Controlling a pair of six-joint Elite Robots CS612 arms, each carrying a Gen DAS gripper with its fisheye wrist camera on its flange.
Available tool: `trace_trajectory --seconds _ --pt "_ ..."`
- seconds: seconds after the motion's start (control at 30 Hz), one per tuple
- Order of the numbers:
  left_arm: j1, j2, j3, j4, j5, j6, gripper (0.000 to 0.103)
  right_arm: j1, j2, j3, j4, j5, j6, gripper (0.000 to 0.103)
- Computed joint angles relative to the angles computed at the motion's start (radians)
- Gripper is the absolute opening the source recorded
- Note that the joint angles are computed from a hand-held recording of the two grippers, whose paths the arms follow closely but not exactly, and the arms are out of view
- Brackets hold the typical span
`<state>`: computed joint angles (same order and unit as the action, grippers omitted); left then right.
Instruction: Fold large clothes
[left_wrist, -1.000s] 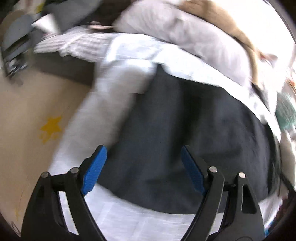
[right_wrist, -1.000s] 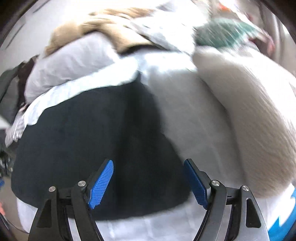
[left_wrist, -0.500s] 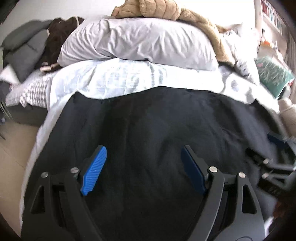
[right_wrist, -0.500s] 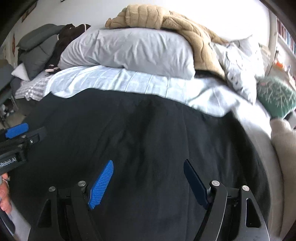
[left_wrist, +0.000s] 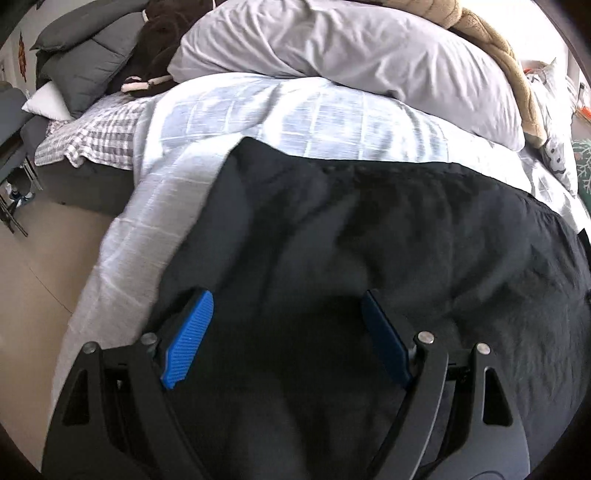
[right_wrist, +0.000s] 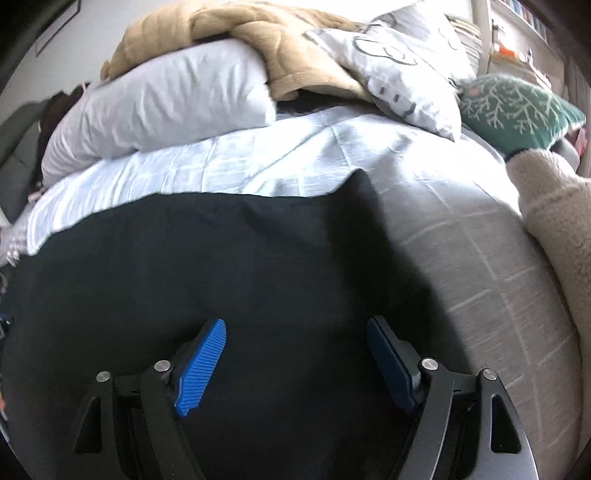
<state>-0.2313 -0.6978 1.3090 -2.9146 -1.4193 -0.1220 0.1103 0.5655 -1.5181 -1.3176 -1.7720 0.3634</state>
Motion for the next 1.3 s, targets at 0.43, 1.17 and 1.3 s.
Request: trace_trajectory --seconds 0.43,1.17,1.3 --pt "0.019 -0.115 0.126 0.023 -0.046 0.074 0.083 0.001 -0.011 -0.092 0.166 -0.115 -0.008 0.08" --pt "0.137 -0.144 0.108 0.372 -0.421 -0.129 0.083 0.121 -0.069 -0.089 0.341 0.027 -0.187 0.085" --pt "0.16 -0.115 0.066 0.495 -0.535 -0.123 0.083 0.125 -0.07 -0.079 0.34 0.039 -0.198 0.085"
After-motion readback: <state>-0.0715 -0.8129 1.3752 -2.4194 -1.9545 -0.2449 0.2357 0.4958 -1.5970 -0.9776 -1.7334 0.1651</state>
